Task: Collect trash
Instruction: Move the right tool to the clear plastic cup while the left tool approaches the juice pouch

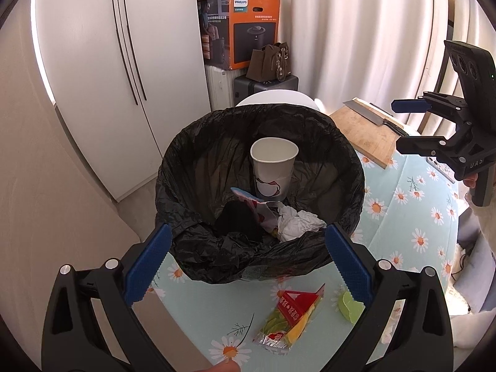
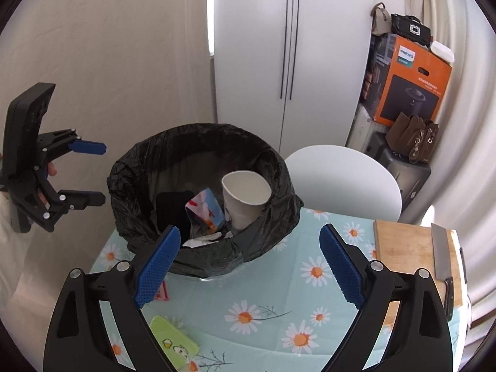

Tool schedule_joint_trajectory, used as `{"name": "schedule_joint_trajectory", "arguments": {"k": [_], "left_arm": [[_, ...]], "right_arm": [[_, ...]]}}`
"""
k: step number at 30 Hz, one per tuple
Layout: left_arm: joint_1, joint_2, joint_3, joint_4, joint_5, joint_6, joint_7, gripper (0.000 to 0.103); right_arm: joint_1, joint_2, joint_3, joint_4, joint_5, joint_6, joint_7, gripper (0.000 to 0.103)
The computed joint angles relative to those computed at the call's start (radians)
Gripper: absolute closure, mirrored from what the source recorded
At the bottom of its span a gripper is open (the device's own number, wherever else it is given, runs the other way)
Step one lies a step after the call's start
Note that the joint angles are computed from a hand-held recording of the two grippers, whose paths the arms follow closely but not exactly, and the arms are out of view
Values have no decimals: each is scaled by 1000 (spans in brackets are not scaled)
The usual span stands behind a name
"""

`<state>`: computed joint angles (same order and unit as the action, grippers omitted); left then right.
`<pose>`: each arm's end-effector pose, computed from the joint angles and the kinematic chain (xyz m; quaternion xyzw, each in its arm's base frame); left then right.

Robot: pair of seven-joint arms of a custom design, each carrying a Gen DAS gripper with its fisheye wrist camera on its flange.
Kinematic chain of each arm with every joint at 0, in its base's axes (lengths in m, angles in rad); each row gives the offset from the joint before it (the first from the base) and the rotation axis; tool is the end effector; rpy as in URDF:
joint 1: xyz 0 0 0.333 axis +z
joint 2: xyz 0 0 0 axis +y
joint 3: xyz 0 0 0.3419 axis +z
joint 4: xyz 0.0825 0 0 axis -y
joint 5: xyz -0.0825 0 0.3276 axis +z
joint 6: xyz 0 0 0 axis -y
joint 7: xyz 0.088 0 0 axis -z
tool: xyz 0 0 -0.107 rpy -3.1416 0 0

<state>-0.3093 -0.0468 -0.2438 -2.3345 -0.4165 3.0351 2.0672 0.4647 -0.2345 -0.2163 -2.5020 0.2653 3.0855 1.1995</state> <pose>0.4414 -0.2384 0.5014 -0.4103 0.8340 -0.3219 0.1800 0.4360 0.0813 0.5230 -0.7508 0.5278 -0.2362 0.3194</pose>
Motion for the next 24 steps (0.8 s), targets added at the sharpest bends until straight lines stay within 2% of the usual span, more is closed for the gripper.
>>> {"name": "schedule_joint_trajectory", "arguments": {"k": [8,12,15,19,21,24], "left_arm": [[-32,-46,11,-80,-68,17,35,6],[-29,-58,6,-122,-47,24,1,6],[-35,-61,10,-143,-54,15,-8,6],[-35,-58,7,-169,-47,-1,-28,6],[-53,-53,18,-179,-88,-11,3,6],[-55,-36,13,-190,-108,-16,5,6]], "right_arm": [[-25,-50,22,-75,-48,-30,25,16],[-15,-69,11,-110,-54,-41,28,16],[24,-85,-23,-140,-28,-53,10,16],[12,-90,1,-172,-35,-84,20,16],[35,-97,-9,-187,-19,-107,1,16],[34,-100,4,-204,-10,-133,-10,16]]}}
